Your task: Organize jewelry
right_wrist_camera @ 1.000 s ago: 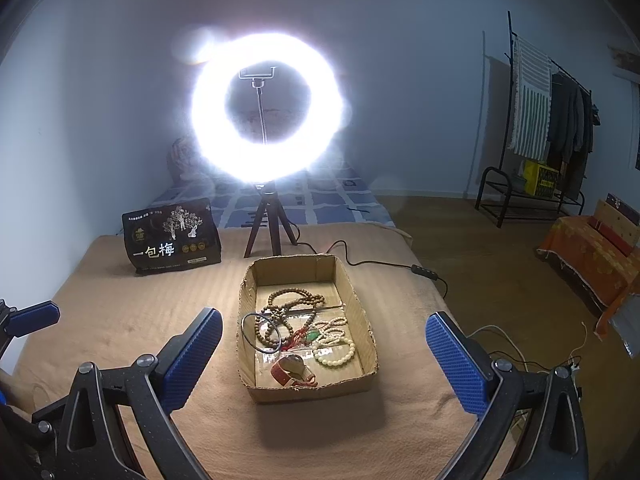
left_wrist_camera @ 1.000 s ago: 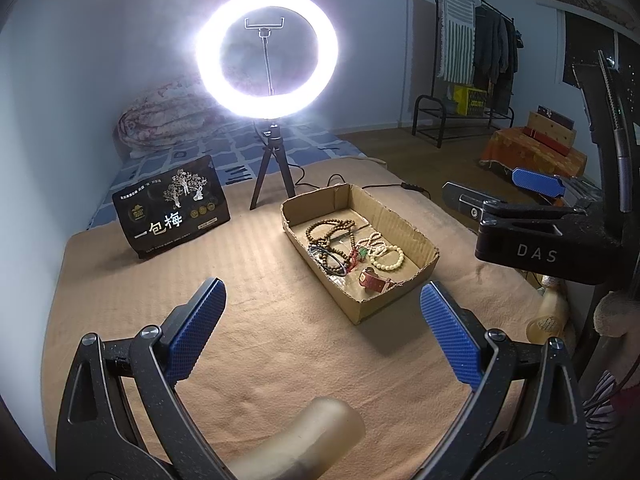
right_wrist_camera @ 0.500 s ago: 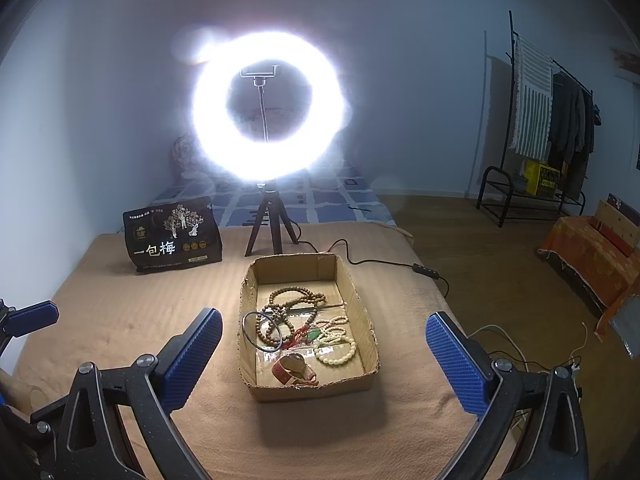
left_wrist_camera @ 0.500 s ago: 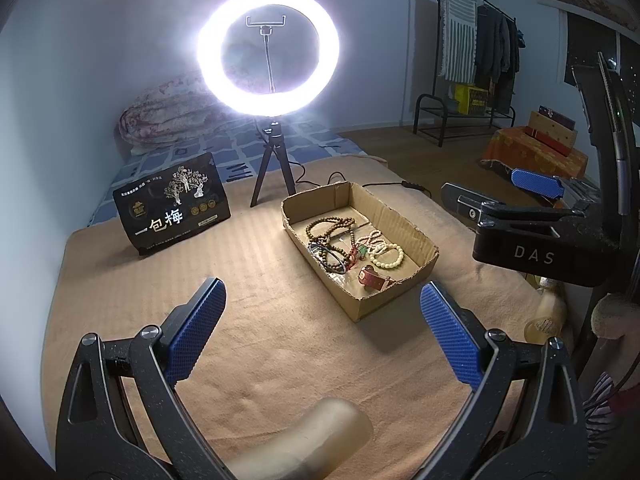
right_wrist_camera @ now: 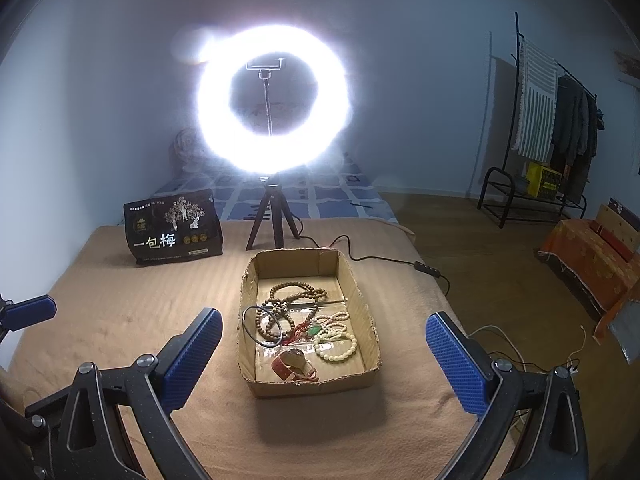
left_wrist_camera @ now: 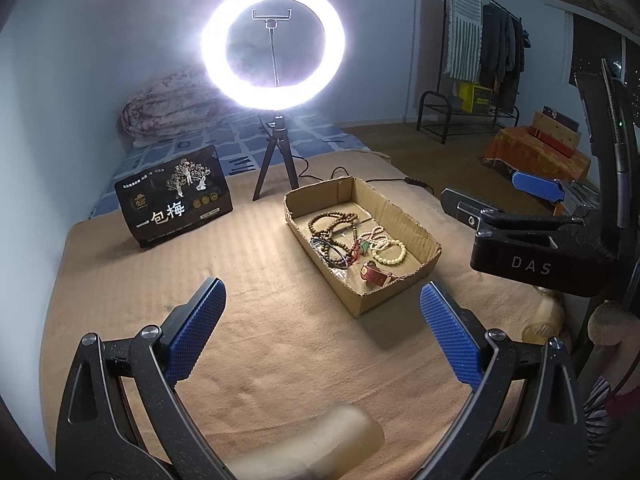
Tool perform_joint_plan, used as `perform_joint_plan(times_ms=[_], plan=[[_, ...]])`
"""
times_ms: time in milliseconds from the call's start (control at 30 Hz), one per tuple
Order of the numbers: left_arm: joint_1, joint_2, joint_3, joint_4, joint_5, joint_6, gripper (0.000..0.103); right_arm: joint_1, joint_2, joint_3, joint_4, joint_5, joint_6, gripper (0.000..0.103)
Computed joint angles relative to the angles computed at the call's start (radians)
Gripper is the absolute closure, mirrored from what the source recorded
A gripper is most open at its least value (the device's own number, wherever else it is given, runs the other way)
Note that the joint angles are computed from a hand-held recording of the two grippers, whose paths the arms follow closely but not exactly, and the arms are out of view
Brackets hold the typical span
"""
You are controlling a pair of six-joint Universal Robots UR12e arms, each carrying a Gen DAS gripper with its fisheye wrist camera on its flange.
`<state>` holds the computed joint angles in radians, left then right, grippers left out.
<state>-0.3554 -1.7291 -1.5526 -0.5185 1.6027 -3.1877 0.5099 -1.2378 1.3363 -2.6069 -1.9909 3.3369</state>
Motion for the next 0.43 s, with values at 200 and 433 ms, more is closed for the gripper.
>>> perform_joint_plan(times_ms=[200, 433], plan=[[-0.002, 0.0, 0.0, 0.004, 0.019, -0.009, 0.003, -0.001, 0.0, -0.002, 0.008, 0.001, 0.001, 0.0], [-0.008, -0.001, -0.003, 0.029, 0.045, -0.003, 0.003, -0.003, 0.0, -0.002, 0.017, 0.002, 0.008, 0.0]])
